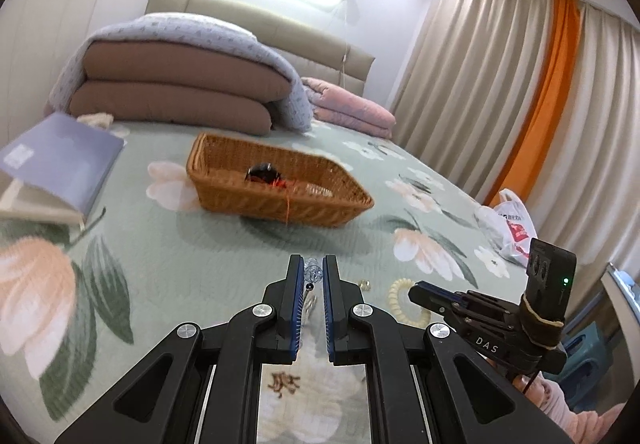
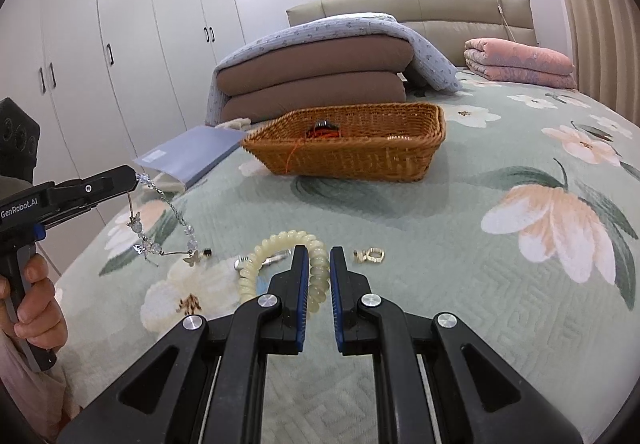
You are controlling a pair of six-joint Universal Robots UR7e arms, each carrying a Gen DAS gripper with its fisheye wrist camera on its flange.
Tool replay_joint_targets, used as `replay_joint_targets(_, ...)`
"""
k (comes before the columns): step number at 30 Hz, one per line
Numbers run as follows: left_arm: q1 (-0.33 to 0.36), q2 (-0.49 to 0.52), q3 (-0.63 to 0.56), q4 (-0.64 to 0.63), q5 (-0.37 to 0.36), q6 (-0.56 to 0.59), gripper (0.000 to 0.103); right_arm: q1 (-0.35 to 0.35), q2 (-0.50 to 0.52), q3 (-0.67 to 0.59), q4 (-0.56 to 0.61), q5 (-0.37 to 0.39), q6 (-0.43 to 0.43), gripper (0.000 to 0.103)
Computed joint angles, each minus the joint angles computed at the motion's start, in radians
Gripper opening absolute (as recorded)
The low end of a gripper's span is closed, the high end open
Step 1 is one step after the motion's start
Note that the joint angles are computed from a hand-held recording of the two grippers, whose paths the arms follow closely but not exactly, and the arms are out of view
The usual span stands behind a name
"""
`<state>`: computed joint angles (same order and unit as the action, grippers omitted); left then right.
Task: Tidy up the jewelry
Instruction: 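Carry the charm chain and cream hair tie over the basket with both grippers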
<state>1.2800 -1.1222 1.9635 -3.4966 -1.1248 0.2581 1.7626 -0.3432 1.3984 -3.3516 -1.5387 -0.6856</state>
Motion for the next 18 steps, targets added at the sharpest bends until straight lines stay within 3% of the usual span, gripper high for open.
replay_joint_targets(5, -0.019, 0.006, -0.046, 0.001, 0.014, 0.04, 0.009, 0.028, 0.009, -0.073, 0.008, -0.012, 0.001, 0.012)
replay_joint_targets(9, -0.02, 0.044, -0.132, 0.009, 0.015, 0.079, 0.009, 0.058, 0.048, -0.202, 0.049, -0.031, -0.011, 0.012)
replay_joint_targets(15, -0.002, 0.134, -0.329, 0.075, -0.005, 0.132, 0.009, 0.094, 0.16, -0.499, 0.172, -0.061, -0.007, 0.012)
replay_joint_targets(18, 0.012, 0.192, -0.45, 0.117, -0.03, 0.147, 0.009, 0.102, 0.265, -0.724, 0.275, -0.077, 0.017, 0.012)
